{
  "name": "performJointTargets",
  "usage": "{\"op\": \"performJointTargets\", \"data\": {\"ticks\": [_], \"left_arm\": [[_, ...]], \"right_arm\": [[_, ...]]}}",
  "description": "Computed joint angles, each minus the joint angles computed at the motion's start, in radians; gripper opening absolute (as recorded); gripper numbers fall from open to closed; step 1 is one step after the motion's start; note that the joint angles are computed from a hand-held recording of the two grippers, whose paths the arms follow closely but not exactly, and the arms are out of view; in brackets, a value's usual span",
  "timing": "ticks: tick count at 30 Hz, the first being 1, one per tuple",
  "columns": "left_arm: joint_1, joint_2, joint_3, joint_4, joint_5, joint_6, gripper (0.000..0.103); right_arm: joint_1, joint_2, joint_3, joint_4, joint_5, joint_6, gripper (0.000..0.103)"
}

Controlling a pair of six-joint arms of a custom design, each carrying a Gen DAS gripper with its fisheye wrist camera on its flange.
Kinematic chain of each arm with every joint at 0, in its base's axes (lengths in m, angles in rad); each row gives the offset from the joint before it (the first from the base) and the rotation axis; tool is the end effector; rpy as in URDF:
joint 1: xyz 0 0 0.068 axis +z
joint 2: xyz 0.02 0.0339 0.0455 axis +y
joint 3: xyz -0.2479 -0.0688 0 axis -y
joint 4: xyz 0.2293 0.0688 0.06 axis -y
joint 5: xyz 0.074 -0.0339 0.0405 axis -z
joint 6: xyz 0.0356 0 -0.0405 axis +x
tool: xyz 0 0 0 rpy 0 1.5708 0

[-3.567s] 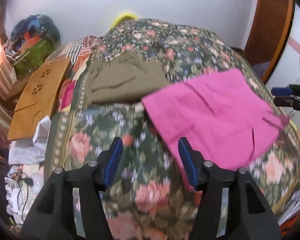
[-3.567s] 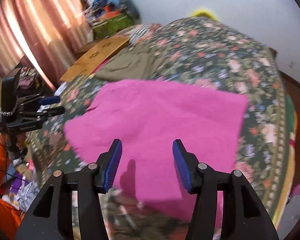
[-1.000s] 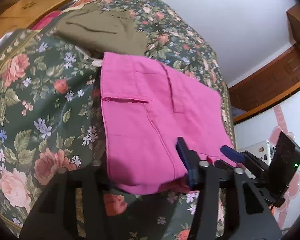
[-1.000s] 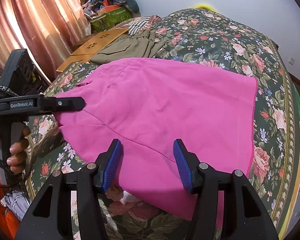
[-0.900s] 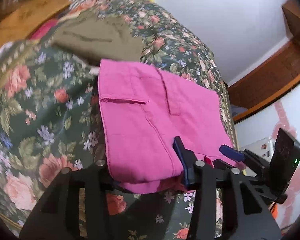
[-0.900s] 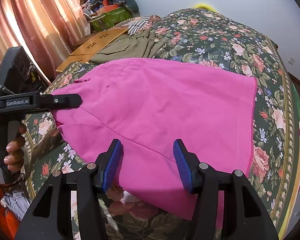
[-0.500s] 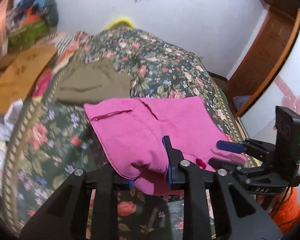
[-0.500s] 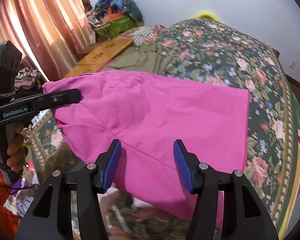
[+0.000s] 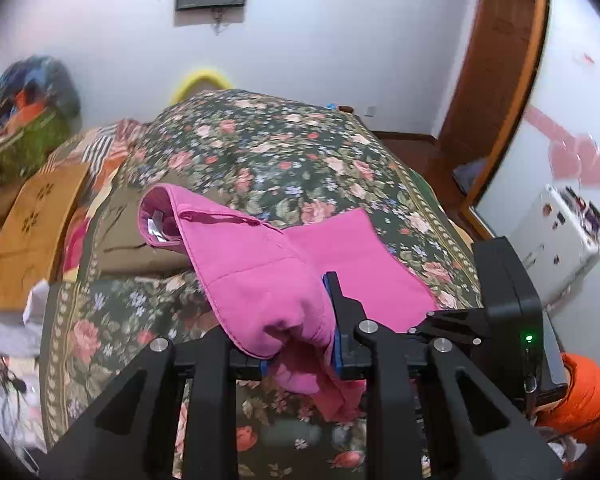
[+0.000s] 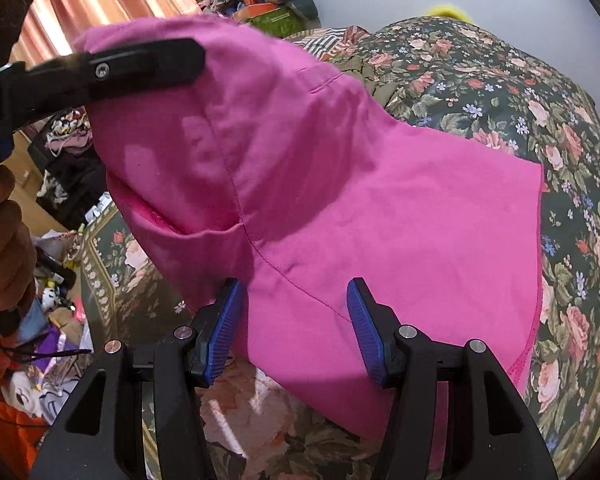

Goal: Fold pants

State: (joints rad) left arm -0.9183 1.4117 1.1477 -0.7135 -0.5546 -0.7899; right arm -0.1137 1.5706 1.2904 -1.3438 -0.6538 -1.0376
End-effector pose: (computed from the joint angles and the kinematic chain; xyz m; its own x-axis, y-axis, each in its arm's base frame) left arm 0.1825 -0.2079 0.2699 -0.7072 -0.0691 -0.7037 -0.0079 0.9959 -0.0898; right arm 0.2523 -0.0070 0.2535 -0.6095 -0.6184 -0.4960 -0.7923 0.4966 0.3545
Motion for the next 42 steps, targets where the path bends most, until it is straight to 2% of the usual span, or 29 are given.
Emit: {"op": "performJointTargets", "data": {"ticks": [4, 8, 12, 16, 19, 25, 32, 38, 42], "left_arm": [[-0.015, 0.068, 0.062, -0.016, -0.005, 0.038, 0.022], [-0.032, 0.122, 0.120, -0.050, -0.009, 0.066, 0.022], [-0.030, 0.153, 0.153, -0.048, 0.001, 0.085, 0.022], [-0.035, 0.189, 0.194, -0.040, 0.013, 0.107, 0.022], [-0.039, 0.230, 0.240, -0.044, 0.024, 0.130, 0.022], [-0.030, 0.322, 0.327, -0.037, 0.076, 0.175, 0.022], [-0.037, 0.426, 0.434, -0.073, 0.114, 0.225, 0.022], [-0.037, 0.502, 0.505, -0.080, 0.154, 0.250, 0.022], [-0.023, 0.556, 0.547, -0.088, 0.210, 0.253, 0.023]], "right_arm": [[-0.026, 0.015, 0.026, -0.035, -0.014, -0.015, 0.051], [-0.115, 0.022, 0.065, -0.078, -0.061, -0.038, 0.051], [-0.194, 0.044, 0.096, -0.087, -0.059, -0.041, 0.051], [-0.219, 0.082, 0.071, -0.048, -0.015, -0.021, 0.051], [-0.232, 0.079, 0.050, -0.036, -0.037, -0.023, 0.051], [-0.243, 0.070, 0.034, -0.035, -0.050, -0.040, 0.053], [-0.350, 0.114, 0.143, -0.104, -0.070, -0.086, 0.052], [-0.376, 0.158, 0.117, -0.040, -0.003, -0.052, 0.053], [-0.378, 0.142, 0.091, -0.013, -0.017, -0.057, 0.053]]}}
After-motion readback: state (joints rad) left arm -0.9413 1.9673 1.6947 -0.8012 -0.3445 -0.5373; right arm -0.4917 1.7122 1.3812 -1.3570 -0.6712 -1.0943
